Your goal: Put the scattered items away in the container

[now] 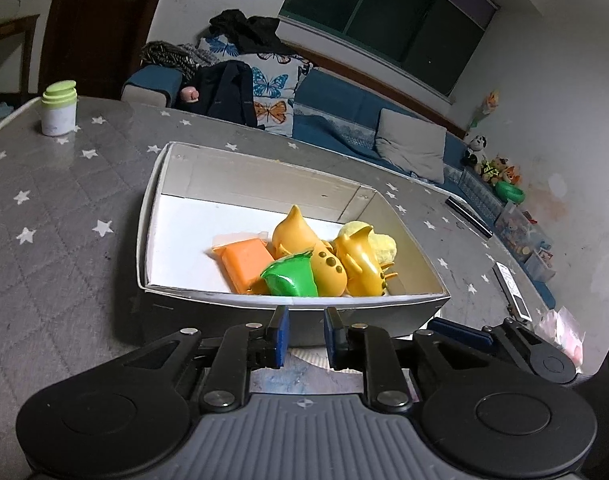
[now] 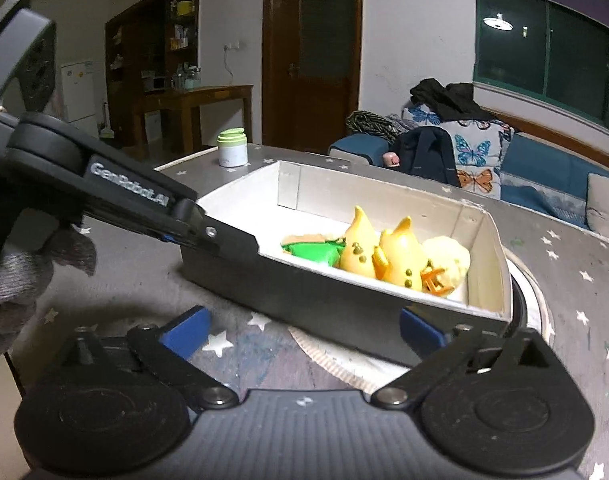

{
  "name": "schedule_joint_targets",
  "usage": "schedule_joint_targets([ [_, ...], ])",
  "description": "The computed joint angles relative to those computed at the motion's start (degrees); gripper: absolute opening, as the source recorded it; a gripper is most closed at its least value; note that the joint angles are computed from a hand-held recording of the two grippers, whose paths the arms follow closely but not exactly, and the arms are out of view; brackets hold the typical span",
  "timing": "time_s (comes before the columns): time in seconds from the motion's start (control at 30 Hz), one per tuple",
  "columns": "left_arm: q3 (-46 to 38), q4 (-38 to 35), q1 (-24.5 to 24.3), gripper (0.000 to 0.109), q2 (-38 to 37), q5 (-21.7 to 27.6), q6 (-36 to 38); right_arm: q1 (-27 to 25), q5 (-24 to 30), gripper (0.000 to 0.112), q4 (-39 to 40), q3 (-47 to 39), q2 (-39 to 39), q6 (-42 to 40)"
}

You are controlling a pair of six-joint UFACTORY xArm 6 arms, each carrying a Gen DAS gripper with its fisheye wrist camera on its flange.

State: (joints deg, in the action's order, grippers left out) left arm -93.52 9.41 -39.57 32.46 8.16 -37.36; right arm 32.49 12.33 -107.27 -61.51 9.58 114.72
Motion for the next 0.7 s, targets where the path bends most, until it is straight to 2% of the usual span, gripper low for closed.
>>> schedule_joint_targets([
  [0.23, 1.7, 13.1, 0.4, 0.021, -1.4, 1.2, -11.4, 0.4, 0.8, 0.103, 1.1, 1.4, -0.8, 2.2],
  [0.4, 2.0, 16.5, 0.2, 0.021, -1.7, 2.7, -14.3, 0.9, 2.8, 0.103, -1.1, 2.1, -1.3, 6.9],
  [0.53, 1.8, 20.8, 0.1, 0.021, -1.8, 4.6, -17.4, 0.8, 3.4, 0.103, 0.9, 2.5, -1.3, 6.0],
  [0.7, 1.1, 24.6, -0.4, 0.021, -1.5, 7.2, -20.3, 0.6, 3.5, 0.103, 0.0, 3.0, -1.4, 8.6],
])
